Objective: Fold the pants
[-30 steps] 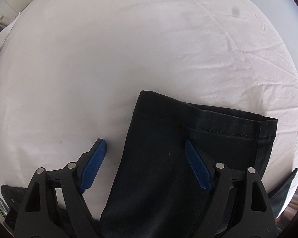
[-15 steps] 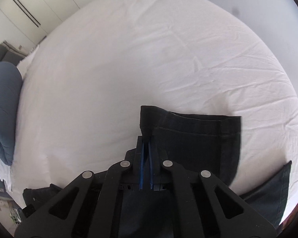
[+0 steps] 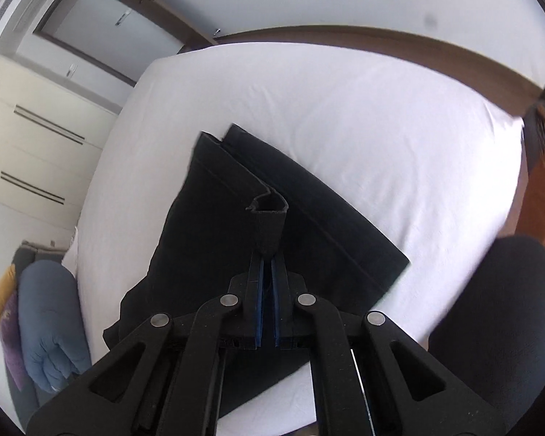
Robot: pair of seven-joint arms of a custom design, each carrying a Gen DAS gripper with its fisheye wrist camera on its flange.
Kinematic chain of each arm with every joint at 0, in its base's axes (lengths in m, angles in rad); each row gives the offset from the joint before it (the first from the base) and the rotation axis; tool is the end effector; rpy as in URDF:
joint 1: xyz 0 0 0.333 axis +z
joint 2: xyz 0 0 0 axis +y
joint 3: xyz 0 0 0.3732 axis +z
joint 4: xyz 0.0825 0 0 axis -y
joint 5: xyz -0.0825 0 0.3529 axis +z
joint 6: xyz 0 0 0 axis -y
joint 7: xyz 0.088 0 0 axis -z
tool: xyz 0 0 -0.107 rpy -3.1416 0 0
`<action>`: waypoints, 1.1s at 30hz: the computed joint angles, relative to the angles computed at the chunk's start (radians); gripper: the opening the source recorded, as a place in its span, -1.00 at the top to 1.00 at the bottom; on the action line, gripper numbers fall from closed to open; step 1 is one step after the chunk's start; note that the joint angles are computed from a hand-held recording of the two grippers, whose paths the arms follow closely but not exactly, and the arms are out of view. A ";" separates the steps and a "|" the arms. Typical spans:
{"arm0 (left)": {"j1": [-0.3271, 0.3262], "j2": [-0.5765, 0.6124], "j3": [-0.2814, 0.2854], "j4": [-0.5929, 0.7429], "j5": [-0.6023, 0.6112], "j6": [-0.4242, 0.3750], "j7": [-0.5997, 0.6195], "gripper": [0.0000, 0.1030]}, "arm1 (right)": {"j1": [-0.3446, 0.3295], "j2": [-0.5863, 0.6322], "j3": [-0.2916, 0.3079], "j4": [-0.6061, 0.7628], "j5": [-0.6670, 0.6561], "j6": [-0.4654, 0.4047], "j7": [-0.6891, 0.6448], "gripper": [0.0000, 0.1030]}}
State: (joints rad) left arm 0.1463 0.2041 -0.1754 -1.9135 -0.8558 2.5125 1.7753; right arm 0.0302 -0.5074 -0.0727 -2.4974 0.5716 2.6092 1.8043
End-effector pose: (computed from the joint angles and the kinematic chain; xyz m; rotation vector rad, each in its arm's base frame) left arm 0.6213 -0.0037 0.5030 2.3234 -1.5575 1.0782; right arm 0.3784 -0.0334 0.5908 -1.0249 2.1601 -0.0189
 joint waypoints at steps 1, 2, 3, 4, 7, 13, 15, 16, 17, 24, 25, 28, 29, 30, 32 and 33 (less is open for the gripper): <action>-0.006 0.000 0.003 0.003 0.021 0.002 -0.018 0.93 | 0.011 -0.007 -0.014 -0.021 0.021 0.017 -0.021 0.94; -0.014 0.001 0.006 0.007 0.048 0.006 -0.043 0.93 | 0.013 -0.014 -0.019 -0.033 0.027 0.025 -0.032 0.94; -0.018 0.001 0.007 0.010 0.068 0.009 -0.062 0.93 | 0.022 -0.020 -0.033 -0.042 0.045 0.035 -0.052 0.94; -0.023 0.001 0.007 0.013 0.089 0.012 -0.081 0.93 | 0.029 -0.025 -0.048 -0.051 0.064 0.040 -0.072 0.94; -0.033 0.005 0.005 0.020 0.140 0.025 -0.134 0.92 | 0.073 -0.063 -0.121 -0.085 0.179 0.032 -0.176 0.94; -0.027 0.008 -0.011 0.025 0.186 0.030 -0.168 0.69 | 0.071 -0.165 -0.143 -0.138 0.357 -0.015 -0.178 0.90; -0.028 0.005 -0.013 0.025 0.193 0.027 -0.163 0.55 | 0.067 -0.176 -0.150 -0.156 0.417 0.000 -0.196 0.83; -0.028 0.002 -0.014 0.026 0.193 0.025 -0.159 0.42 | 0.061 -0.180 -0.144 -0.166 0.433 0.008 -0.203 0.69; -0.030 0.001 -0.016 0.027 0.192 0.026 -0.156 0.36 | 0.068 -0.176 -0.129 -0.170 0.466 0.031 -0.209 0.35; -0.055 0.001 -0.012 0.039 0.271 0.033 -0.189 -0.01 | 0.088 -0.149 -0.095 -0.143 0.607 0.065 -0.275 -0.58; -0.055 0.001 -0.013 0.040 0.274 0.033 -0.190 -0.03 | 0.084 -0.132 -0.078 -0.129 0.591 0.072 -0.272 -0.58; -0.057 0.002 -0.014 0.041 0.285 0.036 -0.204 -0.05 | 0.097 -0.089 -0.071 -0.096 0.566 0.066 -0.279 -0.16; -0.057 0.002 -0.015 0.040 0.286 0.037 -0.206 -0.05 | 0.099 -0.072 -0.073 -0.085 0.554 0.053 -0.278 0.17; -0.058 0.003 -0.016 0.040 0.288 0.039 -0.209 -0.05 | 0.099 -0.054 -0.077 -0.074 0.541 0.034 -0.272 0.34; -0.059 0.003 -0.016 0.042 0.296 0.037 -0.219 -0.05 | 0.101 -0.025 -0.079 -0.065 0.547 0.026 -0.277 0.69; -0.060 0.003 -0.015 0.043 0.301 0.035 -0.224 -0.05 | 0.097 -0.019 -0.074 -0.064 0.545 0.032 -0.281 0.79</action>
State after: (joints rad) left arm 0.0864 0.2072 -0.1906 -1.8704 -0.5545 2.5471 1.5511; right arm 0.1276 -0.5266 -0.1462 -2.5612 1.1170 2.6408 1.5230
